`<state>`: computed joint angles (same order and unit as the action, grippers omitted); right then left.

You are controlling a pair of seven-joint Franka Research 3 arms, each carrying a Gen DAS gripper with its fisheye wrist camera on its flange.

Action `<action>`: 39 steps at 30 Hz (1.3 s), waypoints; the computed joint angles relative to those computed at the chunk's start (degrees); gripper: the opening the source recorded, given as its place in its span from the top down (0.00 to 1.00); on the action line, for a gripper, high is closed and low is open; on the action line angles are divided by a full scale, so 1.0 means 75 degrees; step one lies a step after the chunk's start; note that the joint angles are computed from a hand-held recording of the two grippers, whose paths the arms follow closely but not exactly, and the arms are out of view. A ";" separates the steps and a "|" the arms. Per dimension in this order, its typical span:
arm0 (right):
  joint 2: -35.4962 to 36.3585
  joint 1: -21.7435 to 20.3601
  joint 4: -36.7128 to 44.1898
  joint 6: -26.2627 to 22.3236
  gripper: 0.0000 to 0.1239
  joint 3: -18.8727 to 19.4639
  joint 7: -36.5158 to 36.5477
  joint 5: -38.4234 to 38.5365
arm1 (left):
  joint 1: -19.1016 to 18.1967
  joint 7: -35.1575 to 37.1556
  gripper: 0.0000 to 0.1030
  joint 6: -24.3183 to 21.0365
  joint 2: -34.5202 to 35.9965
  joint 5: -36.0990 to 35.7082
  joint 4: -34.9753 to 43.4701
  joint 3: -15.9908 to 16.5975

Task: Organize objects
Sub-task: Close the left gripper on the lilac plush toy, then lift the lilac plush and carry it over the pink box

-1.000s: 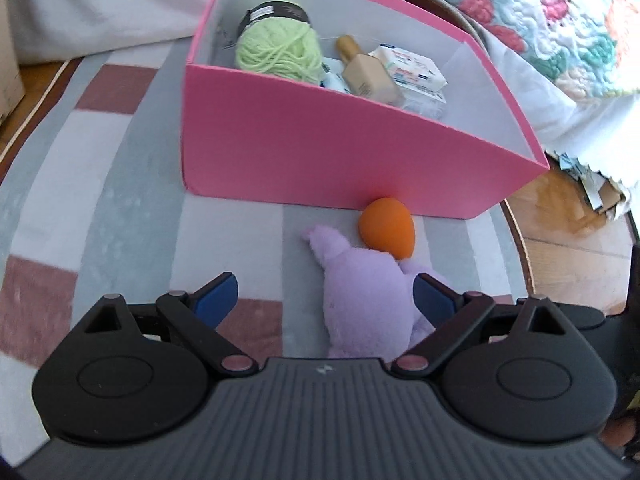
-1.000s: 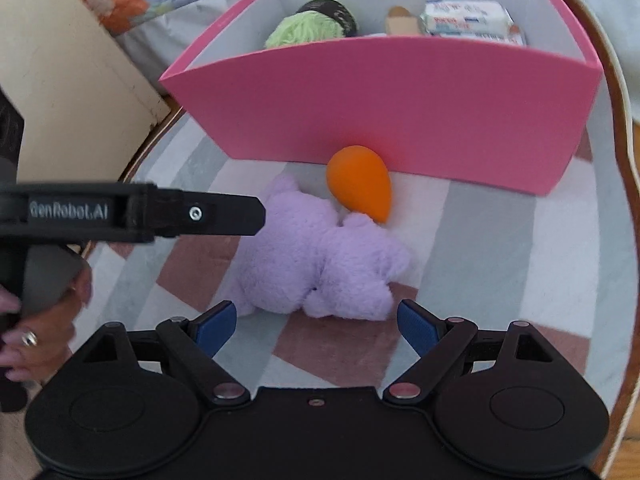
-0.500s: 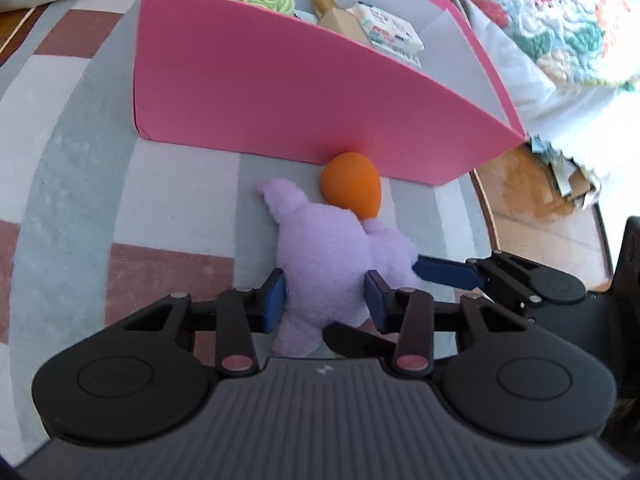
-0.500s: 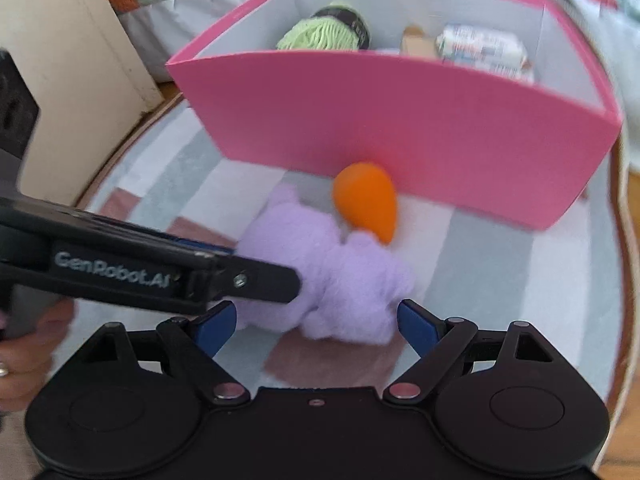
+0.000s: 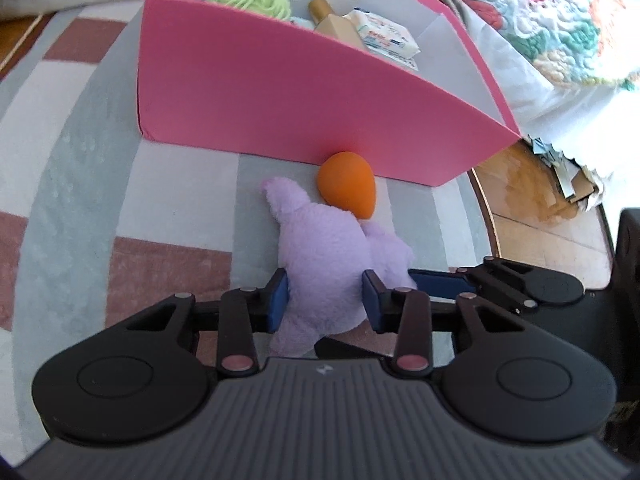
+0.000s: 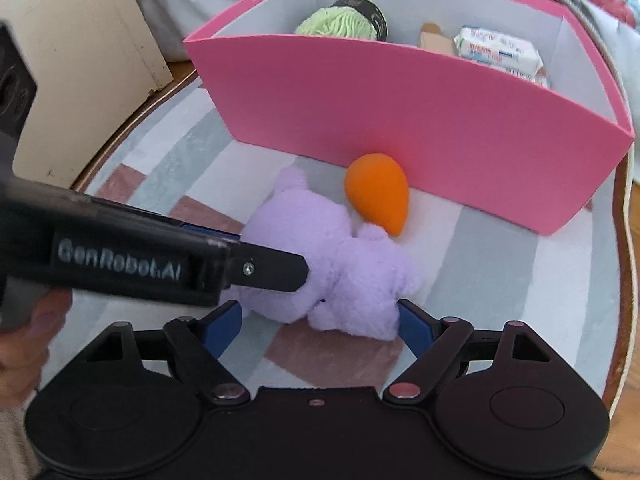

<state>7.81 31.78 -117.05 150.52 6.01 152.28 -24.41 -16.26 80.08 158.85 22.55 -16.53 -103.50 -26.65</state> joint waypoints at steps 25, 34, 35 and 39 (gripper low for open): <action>-0.1276 0.0088 0.0444 -0.1120 0.30 0.0907 -0.1187 0.0468 | -0.0714 0.1022 0.64 -0.1356 -0.2983 -0.1773 -0.1433 0.0949; -0.1247 0.0173 0.1316 -0.1819 0.30 0.1021 -0.1088 -0.0115 | -0.1023 0.0567 0.64 -0.1337 -0.3630 -0.1188 -0.1501 0.1294; -0.1262 0.0167 0.1373 -0.1837 0.30 0.1017 -0.1076 -0.0128 | -0.1042 0.0506 0.64 -0.1390 -0.3642 -0.1100 -0.1434 0.1316; -0.1240 0.0170 0.1748 -0.2200 0.30 0.1032 -0.1147 -0.0352 | -0.1072 0.0425 0.64 -0.1524 -0.3625 -0.0886 -0.1082 0.1392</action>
<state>-1.49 33.06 -103.94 134.02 13.75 143.68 -27.05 -24.31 83.26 147.42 -4.64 -23.18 -111.62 -16.21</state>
